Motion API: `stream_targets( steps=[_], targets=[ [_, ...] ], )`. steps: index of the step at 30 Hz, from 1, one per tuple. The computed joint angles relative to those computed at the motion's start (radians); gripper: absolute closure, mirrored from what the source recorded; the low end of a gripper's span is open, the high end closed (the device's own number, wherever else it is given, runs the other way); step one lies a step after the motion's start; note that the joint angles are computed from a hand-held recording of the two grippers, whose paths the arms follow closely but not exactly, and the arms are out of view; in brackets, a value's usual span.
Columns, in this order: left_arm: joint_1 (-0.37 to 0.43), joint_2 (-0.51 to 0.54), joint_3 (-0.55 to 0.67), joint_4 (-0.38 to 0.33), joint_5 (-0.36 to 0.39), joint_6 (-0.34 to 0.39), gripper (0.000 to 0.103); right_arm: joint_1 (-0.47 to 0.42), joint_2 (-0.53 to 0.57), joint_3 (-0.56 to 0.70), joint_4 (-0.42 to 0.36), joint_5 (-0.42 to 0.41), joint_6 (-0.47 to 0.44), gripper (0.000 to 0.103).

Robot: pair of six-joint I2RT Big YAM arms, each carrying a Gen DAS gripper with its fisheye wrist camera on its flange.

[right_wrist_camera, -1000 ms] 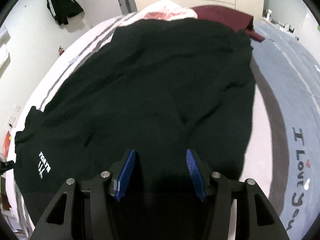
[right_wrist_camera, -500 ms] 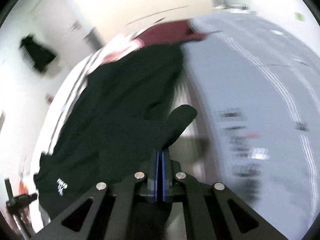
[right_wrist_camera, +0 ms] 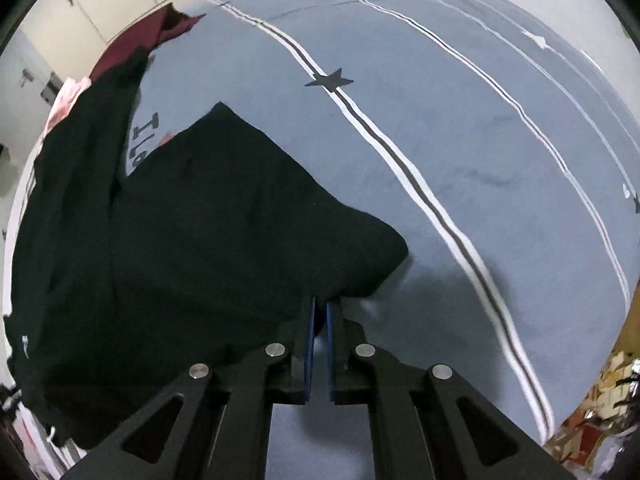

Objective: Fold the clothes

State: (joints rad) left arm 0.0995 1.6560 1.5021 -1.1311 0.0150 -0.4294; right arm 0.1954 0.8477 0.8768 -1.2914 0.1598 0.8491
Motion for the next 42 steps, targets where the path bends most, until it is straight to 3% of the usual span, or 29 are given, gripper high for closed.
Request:
stream_targets(
  steps=[4,6,8,11,17,19,23,26,33,37,42],
  targets=[
    [0.006,-0.019,-0.03,0.001,-0.027,-0.01,0.066,0.016,-0.012,0.01,0.023,0.029,0.075,0.09],
    [0.013,-0.035,-0.055,0.006,-0.016,-0.01,0.065,0.039,-0.034,0.011,0.03,0.027,0.105,0.074],
    [0.011,-0.052,-0.078,0.012,-0.002,0.006,0.065,0.087,-0.05,0.01,0.04,0.015,0.129,0.068],
    [-0.009,-0.087,-0.121,0.025,0.024,0.059,0.065,0.214,-0.026,0.03,0.064,-0.005,0.141,0.068],
    [-0.085,-0.159,-0.207,0.048,0.123,0.129,0.065,0.414,0.076,0.039,0.19,-0.075,0.167,0.066],
    [-0.114,-0.178,-0.234,0.049,0.152,0.131,0.065,0.458,0.109,0.045,0.223,-0.087,0.186,0.06],
    [-0.168,-0.219,-0.293,0.054,0.201,0.115,0.064,0.513,0.141,0.039,0.304,-0.123,0.239,0.059],
    [-0.194,-0.248,-0.337,0.079,0.238,0.062,0.064,0.559,0.152,0.041,0.345,-0.142,0.265,0.059],
    [-0.196,-0.282,-0.361,0.147,0.33,-0.029,0.055,0.565,0.179,0.032,0.449,-0.165,0.308,0.059],
    [-0.209,-0.274,-0.36,0.122,0.324,-0.031,0.052,0.538,0.212,0.032,0.452,-0.198,0.307,0.059],
    [-0.246,-0.295,-0.394,0.122,0.285,-0.011,0.052,0.574,0.201,0.011,0.447,-0.21,0.339,0.059]
  ],
)
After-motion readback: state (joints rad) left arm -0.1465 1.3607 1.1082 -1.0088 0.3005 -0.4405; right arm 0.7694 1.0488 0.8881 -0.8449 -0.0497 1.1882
